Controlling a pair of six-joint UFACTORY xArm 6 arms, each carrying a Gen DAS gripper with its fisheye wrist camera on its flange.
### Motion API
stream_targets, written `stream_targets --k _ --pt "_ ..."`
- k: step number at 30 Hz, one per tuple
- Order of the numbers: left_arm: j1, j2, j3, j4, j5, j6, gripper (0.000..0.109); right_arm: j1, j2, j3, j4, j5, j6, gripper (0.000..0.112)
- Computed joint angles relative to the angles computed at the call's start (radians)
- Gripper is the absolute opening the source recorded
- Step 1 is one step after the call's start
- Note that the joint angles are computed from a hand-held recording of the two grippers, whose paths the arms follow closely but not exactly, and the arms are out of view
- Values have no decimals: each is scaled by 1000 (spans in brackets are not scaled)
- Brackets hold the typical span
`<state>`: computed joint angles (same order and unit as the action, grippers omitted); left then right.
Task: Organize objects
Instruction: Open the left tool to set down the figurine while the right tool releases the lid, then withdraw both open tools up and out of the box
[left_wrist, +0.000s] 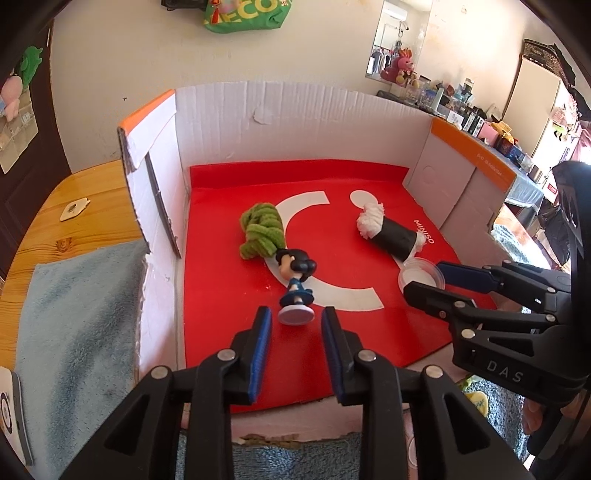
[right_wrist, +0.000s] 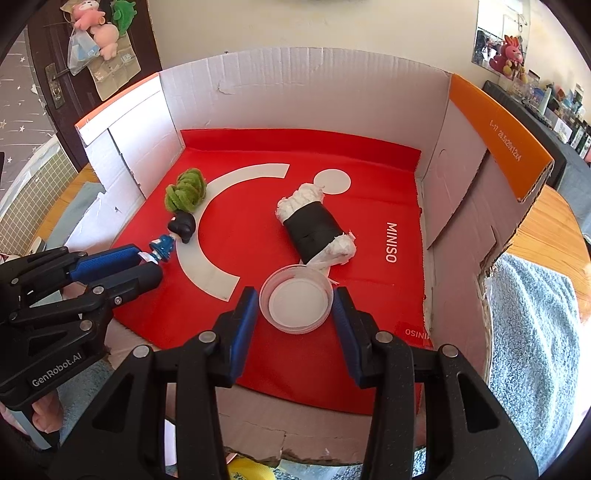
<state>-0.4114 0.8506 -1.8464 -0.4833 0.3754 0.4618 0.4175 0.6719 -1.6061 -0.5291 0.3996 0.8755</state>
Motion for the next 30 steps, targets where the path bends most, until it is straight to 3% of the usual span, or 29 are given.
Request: stream_targets --k 15,19,26,30 --pt "-12 -10 15 1 -36 -6 35 16 -40 43 -93 -12 90 41" --pt "-11 -19 32 -7 -52 -1 40 21 -56 62 -128 -16 123 47" --pt "-16 -48 83 -29 -86 14 40 30 -81 88 -179 -19 176 48" --pt "-22 -78 139 -66 -121 48 43 38 -94 99 -216 -14 206 55"
